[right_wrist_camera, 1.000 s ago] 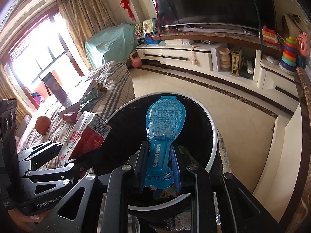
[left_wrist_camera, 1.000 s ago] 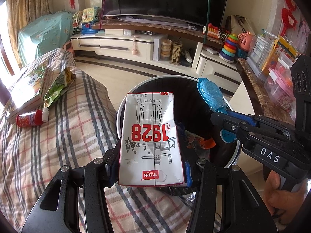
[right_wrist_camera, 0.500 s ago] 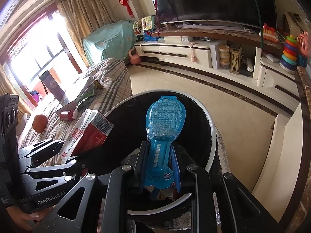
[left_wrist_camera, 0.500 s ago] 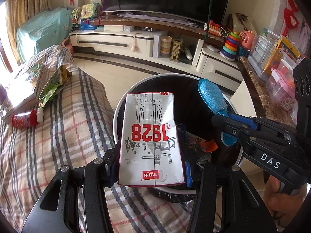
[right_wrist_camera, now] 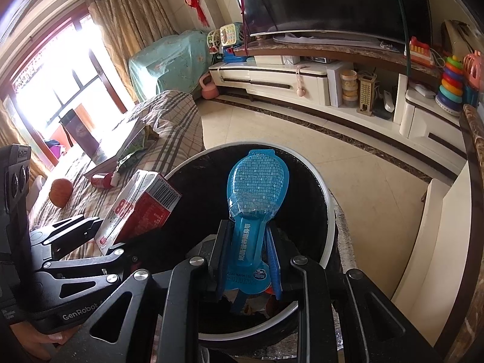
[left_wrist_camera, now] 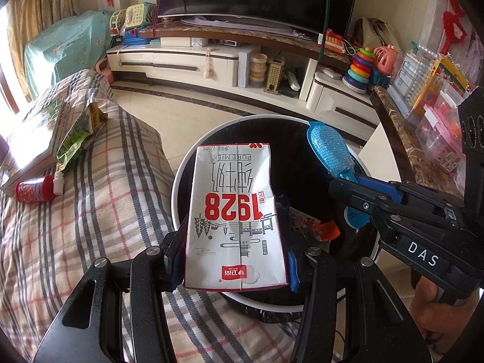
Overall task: Collect trash
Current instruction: 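Lower both tools into the bin and open them to release the items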
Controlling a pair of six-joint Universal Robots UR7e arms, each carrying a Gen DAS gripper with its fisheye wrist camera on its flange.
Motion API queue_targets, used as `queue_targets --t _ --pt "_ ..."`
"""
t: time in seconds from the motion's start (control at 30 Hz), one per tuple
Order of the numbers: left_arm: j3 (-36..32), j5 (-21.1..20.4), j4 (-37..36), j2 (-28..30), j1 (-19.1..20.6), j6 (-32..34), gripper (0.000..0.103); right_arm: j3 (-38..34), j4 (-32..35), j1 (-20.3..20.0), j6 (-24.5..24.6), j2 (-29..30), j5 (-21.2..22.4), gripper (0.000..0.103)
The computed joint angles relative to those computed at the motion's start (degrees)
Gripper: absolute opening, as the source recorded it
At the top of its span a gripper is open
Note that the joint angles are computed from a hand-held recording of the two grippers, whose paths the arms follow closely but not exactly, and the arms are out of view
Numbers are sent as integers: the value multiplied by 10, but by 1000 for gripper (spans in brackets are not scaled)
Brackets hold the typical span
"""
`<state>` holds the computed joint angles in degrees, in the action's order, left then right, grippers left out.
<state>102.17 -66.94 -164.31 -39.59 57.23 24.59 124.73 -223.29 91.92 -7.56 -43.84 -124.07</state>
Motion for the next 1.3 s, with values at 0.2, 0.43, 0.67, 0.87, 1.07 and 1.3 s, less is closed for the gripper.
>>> queue_targets --t 0.2,0.43,0.67,0.87,1.07,1.3 --pt "-3 2 4 3 0 -2 49 2 2 -3 3 -3 3 23" --pt "-6 4 7 6 -1 -3 49 2 6 -4 5 -5 3 23" --pt "-11 6 12 10 -1 -4 49 5 8 -5 7 -8 3 23" --pt "-14 8 15 12 -4 -7 49 7 12 -8 8 -14 4 24" --pt "-16 12 19 9 -4 -15 57 13 15 -12 18 -19 14 30" --pt "5 16 -4 -11 -2 -18 77 31 -21 -5 29 -22 22 57"
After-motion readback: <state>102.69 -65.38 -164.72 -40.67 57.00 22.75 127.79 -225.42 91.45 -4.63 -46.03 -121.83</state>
